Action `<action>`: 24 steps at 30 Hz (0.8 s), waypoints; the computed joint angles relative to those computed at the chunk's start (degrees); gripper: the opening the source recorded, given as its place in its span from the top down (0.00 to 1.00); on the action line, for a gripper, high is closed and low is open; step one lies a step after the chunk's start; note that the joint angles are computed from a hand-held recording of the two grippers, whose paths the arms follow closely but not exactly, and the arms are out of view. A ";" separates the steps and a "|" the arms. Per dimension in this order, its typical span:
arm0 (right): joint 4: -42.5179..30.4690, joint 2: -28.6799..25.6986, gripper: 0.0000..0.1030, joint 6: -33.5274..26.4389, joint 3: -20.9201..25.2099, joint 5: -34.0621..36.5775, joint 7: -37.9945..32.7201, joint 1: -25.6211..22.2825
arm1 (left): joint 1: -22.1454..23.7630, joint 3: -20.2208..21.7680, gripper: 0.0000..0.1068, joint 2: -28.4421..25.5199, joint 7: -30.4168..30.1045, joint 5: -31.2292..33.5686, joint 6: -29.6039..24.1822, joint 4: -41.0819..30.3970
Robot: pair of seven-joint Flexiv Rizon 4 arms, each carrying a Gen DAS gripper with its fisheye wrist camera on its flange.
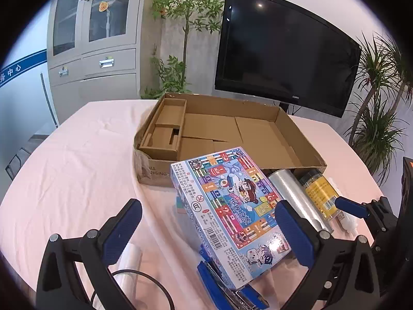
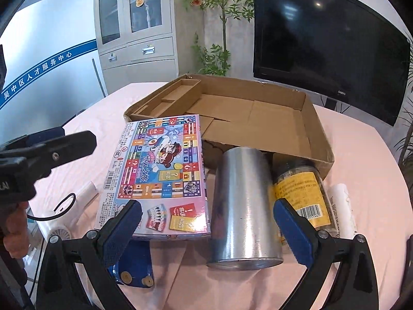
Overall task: Organize rigid objects
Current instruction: 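Grasp the colourful board-game box with both grippers and lift it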
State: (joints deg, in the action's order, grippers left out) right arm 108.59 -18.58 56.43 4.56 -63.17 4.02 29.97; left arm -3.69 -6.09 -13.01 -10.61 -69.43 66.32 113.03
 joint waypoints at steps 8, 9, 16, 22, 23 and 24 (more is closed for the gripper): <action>-0.13 -0.34 0.00 -0.12 -0.02 0.32 -0.46 0.14 | 0.37 -0.20 0.04 -0.47 -0.27 -0.03 -0.74 -0.21; -0.19 -0.43 0.00 -0.14 -0.05 0.25 -0.55 0.19 | 0.47 -0.09 0.04 -0.57 -0.53 0.27 -1.18 -0.29; -0.20 -0.80 0.00 3.60 -1.05 -4.22 -0.90 -0.34 | 4.64 1.46 0.04 -3.08 -9.26 5.64 -15.32 -4.25; -1.42 -4.04 0.00 18.27 -2.37 -6.74 -5.15 -4.22 | 6.57 1.06 0.05 -7.68 -16.64 13.24 -22.31 -9.27; -2.28 -5.19 0.00 19.39 -2.41 -4.73 -7.32 -4.45 | 6.85 0.92 0.07 -8.54 -18.26 14.49 -23.68 -10.14; -3.55 -6.68 0.00 19.37 -1.40 -0.16 -11.73 -4.93 | 7.23 0.68 0.09 -9.51 -19.59 15.76 -25.56 -11.21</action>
State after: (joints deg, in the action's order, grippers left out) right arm 105.04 -25.26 75.80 3.16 -63.33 -7.72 25.04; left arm 3.54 -5.41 -22.52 -30.20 -53.67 40.77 101.82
